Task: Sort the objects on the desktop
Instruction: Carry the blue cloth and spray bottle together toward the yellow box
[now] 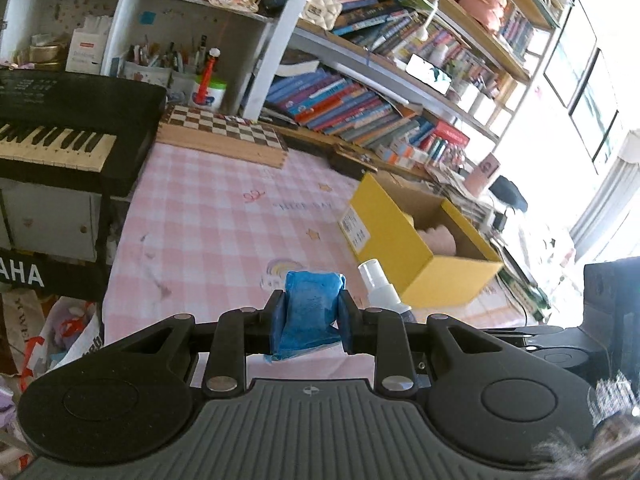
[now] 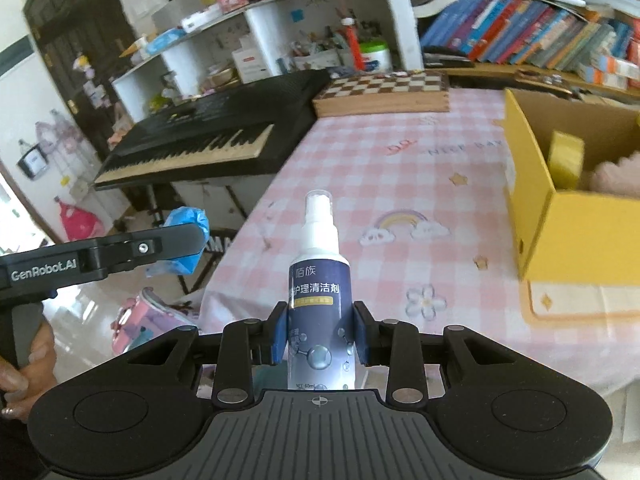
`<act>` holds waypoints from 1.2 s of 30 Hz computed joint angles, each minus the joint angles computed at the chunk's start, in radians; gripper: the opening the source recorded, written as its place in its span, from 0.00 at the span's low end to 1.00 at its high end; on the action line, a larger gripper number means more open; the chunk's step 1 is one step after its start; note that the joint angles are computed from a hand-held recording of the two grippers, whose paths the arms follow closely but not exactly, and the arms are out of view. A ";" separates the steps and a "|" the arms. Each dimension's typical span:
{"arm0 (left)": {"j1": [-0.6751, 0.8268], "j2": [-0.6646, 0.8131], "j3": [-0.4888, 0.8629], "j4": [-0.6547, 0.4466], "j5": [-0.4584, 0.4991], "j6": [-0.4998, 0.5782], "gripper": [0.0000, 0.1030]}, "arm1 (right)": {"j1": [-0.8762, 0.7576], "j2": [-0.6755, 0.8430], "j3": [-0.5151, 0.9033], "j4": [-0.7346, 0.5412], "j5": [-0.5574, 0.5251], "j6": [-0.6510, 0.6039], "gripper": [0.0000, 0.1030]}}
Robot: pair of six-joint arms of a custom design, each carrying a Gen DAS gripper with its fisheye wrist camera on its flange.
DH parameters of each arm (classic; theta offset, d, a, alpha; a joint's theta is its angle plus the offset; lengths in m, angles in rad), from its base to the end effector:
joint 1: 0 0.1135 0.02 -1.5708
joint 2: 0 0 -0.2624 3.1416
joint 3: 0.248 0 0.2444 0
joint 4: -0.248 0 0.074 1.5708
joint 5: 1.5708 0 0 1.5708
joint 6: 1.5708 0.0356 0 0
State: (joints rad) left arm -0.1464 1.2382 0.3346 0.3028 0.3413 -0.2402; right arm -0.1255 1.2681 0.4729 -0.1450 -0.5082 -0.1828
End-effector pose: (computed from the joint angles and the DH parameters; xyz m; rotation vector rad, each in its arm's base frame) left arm 0.2127 -0.0434 0.1517 0.0957 2.1901 -0.5902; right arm 0.2130 -0.0094 0.1519 -0.2723 2.3961 0.4963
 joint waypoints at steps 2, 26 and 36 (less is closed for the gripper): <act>-0.006 -0.008 -0.014 -0.017 -0.001 0.007 0.24 | 0.000 -0.028 -0.038 0.016 0.025 0.038 0.32; -0.304 0.208 0.059 0.058 0.048 0.020 0.24 | -0.520 -0.267 -0.177 -0.243 -0.049 -0.142 0.32; -0.458 0.368 0.211 0.063 0.010 -0.016 0.24 | -0.748 -0.105 -0.102 -0.257 -0.104 -0.293 0.32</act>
State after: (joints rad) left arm -0.6047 1.6063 0.5461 0.3659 0.3511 -0.2561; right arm -0.8733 1.1631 0.3713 -0.4020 -0.6127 -0.4758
